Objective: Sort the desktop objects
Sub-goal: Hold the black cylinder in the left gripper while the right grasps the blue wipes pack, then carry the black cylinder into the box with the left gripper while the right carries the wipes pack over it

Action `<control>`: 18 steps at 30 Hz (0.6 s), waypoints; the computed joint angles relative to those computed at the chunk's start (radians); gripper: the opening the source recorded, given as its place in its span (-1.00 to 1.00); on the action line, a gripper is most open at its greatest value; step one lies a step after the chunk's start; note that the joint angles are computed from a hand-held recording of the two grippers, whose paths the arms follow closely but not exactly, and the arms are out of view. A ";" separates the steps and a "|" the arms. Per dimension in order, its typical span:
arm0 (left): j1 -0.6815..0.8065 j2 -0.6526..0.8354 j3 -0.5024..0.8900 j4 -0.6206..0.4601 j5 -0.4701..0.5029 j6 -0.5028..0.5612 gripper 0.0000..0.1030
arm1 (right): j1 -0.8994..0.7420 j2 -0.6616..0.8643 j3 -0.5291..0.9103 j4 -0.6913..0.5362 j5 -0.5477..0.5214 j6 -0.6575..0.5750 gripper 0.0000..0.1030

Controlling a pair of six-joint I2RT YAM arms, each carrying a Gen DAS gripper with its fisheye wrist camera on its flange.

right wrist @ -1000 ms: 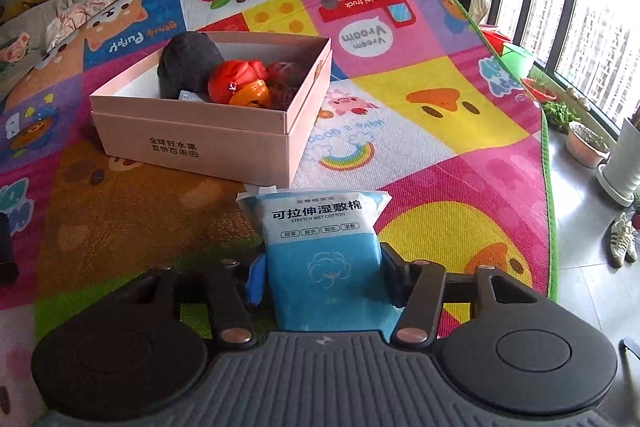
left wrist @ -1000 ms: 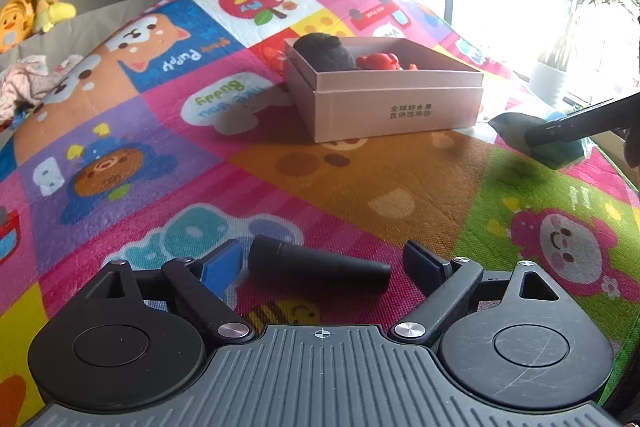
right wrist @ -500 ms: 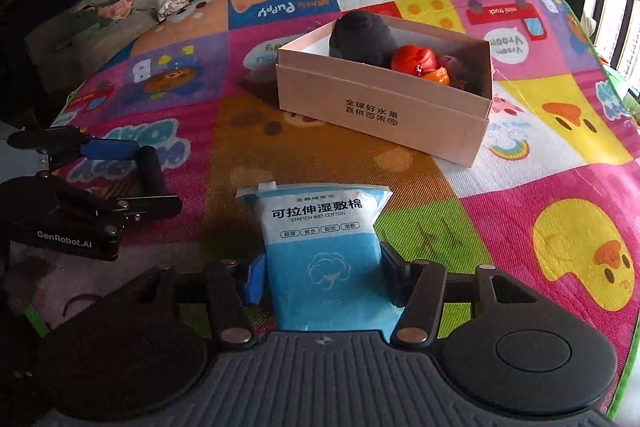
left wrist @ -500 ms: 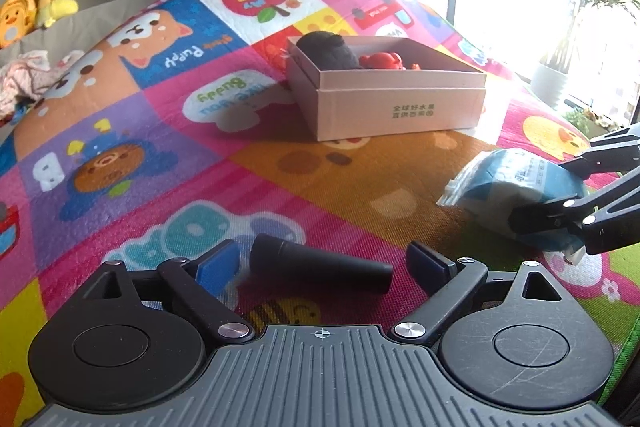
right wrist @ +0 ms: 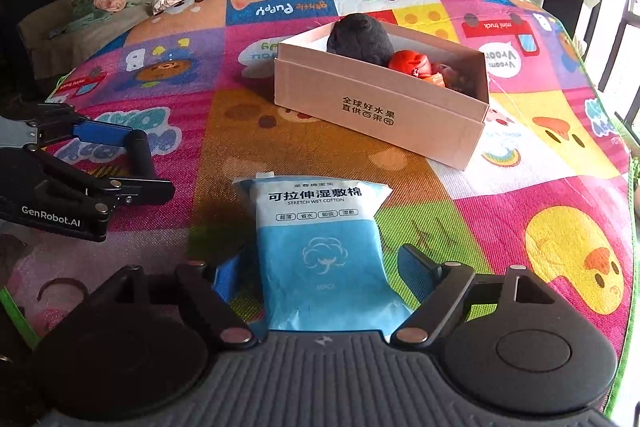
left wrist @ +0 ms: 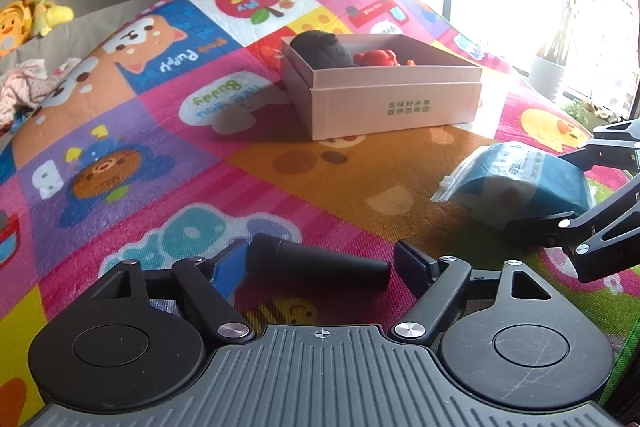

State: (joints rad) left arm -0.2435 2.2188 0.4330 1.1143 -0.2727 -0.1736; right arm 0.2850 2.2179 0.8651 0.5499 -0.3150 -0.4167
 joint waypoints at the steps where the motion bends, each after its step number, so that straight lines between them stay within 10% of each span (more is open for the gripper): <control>1: -0.003 0.000 0.000 0.001 -0.003 0.003 0.58 | 0.001 0.001 0.000 0.002 -0.003 -0.002 0.57; 8: -0.020 0.000 0.004 -0.005 -0.037 0.018 0.58 | 0.009 0.019 0.012 0.032 -0.016 -0.005 0.60; 12: 0.020 -0.076 0.011 -0.077 0.048 -0.001 0.57 | -0.002 0.009 0.062 -0.071 -0.033 -0.036 0.08; 18: -0.001 -0.326 0.084 -0.177 0.022 0.186 0.57 | -0.157 -0.170 0.061 -0.095 -0.160 0.063 0.05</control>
State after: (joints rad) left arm -0.2442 1.8926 0.5168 0.9375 -0.2503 0.0121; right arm 0.1276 2.0474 0.9261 0.4548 -0.4753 -0.3540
